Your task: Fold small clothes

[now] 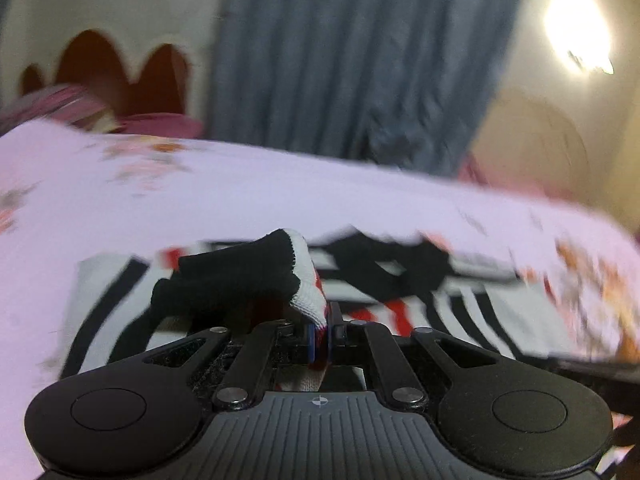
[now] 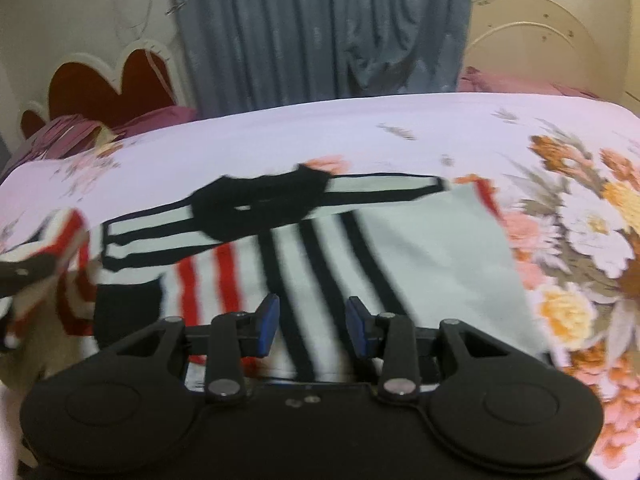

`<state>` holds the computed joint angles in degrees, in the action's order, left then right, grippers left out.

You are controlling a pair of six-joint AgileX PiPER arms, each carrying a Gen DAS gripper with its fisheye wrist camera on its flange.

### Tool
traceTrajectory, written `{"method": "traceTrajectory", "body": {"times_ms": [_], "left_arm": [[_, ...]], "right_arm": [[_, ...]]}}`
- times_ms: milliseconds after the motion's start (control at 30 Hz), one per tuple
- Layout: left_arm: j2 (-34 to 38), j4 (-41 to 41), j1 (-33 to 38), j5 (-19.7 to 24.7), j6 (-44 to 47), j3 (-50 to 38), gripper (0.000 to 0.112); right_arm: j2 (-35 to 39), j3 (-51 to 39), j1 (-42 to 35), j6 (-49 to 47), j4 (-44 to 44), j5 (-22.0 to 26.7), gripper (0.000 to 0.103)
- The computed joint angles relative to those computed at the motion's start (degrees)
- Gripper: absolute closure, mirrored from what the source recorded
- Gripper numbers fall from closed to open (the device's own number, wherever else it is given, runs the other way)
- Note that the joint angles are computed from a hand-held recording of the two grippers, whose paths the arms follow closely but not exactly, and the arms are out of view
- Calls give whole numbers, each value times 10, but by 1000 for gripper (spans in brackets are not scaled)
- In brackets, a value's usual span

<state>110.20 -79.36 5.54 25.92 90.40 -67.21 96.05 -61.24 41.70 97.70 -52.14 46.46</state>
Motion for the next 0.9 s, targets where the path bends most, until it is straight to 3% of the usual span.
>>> {"method": "traceTrajectory", "body": {"times_ms": [100, 200, 267, 300, 333, 400, 467, 533, 600, 700, 767, 800, 900], "left_arm": [[8, 114, -78, -64, -90, -5, 108], [14, 238, -126, -64, -202, -11, 107], [-2, 235, -152, -68, -168, 18, 79], [-11, 200, -155, -58, -117, 31, 45], [-20, 146, -152, -37, -60, 47, 34], [-47, 34, -132, 3, 52, 91, 34], [-78, -32, -101, 36, 108, 132, 37], [-107, -42, -49, 56, 101, 159, 55], [-126, -67, 16, 71, 109, 180, 60], [-135, -110, 89, 42, 146, 192, 61], [-116, -68, 128, 37, 101, 168, 72], [-101, -23, 136, 35, 56, 146, 82], [-68, 48, 139, 27, 6, 115, 85]], "right_arm": [[-21, 28, -32, -59, 40, -24, 67], [-35, 52, -62, -101, 67, -45, 66], [-49, 73, -75, -96, 58, -56, 63], [-57, 84, -81, -92, 53, -62, 59], [-66, 95, -87, -85, 46, -69, 57], [-82, 112, -98, -75, 31, -87, 56], [-97, 126, -112, -81, 25, -118, 56], [-107, 134, -121, -96, 20, -159, 56], [-106, 132, -112, -95, -6, -186, 56], [-82, 110, -92, -131, -15, -225, 55], [-50, 77, -66, -168, -19, -217, 53], [-31, 57, -52, -186, -25, -209, 52], [25, -6, -24, -236, -28, -175, 53]]}}
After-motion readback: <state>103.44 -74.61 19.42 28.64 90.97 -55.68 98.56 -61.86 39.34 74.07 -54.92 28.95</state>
